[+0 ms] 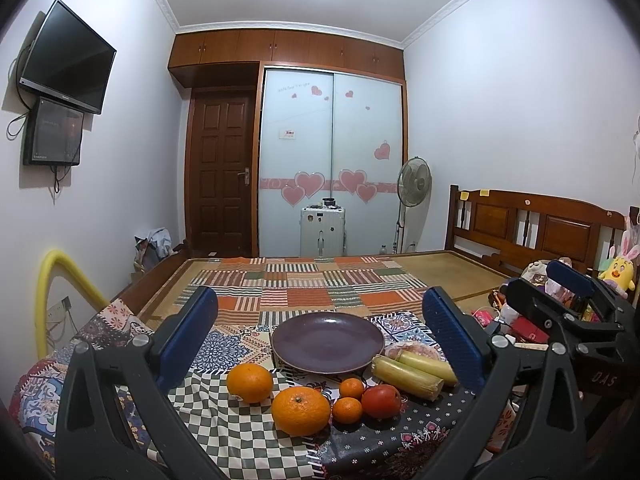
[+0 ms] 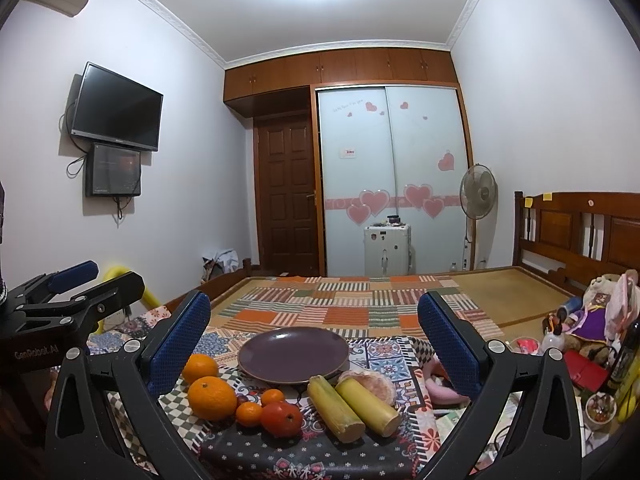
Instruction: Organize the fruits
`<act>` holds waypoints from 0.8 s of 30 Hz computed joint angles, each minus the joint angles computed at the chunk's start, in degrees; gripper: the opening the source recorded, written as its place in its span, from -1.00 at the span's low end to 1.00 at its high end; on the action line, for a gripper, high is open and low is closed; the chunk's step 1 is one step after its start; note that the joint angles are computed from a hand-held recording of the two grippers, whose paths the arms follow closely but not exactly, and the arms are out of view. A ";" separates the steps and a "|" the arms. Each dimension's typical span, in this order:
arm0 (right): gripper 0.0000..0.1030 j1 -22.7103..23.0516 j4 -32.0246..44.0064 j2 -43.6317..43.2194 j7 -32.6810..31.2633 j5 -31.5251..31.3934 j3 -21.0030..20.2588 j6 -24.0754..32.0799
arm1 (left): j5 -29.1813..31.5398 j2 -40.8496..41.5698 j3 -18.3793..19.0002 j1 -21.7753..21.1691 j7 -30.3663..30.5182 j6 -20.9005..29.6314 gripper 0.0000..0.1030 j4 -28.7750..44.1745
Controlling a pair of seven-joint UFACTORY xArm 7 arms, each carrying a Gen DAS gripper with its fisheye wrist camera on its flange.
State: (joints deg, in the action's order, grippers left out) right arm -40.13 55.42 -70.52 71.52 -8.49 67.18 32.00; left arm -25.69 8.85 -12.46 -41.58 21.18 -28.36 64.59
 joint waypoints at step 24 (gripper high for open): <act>1.00 -1.22 0.43 2.00 -1.43 0.85 1.52 0.30 | -3.40 1.72 2.18 -1.86 3.85 2.73 1.00 1.94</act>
State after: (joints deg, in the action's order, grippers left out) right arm -41.35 55.85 -68.52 70.10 -7.64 68.71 32.30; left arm -29.09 10.56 -10.28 -43.45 25.03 -25.63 66.52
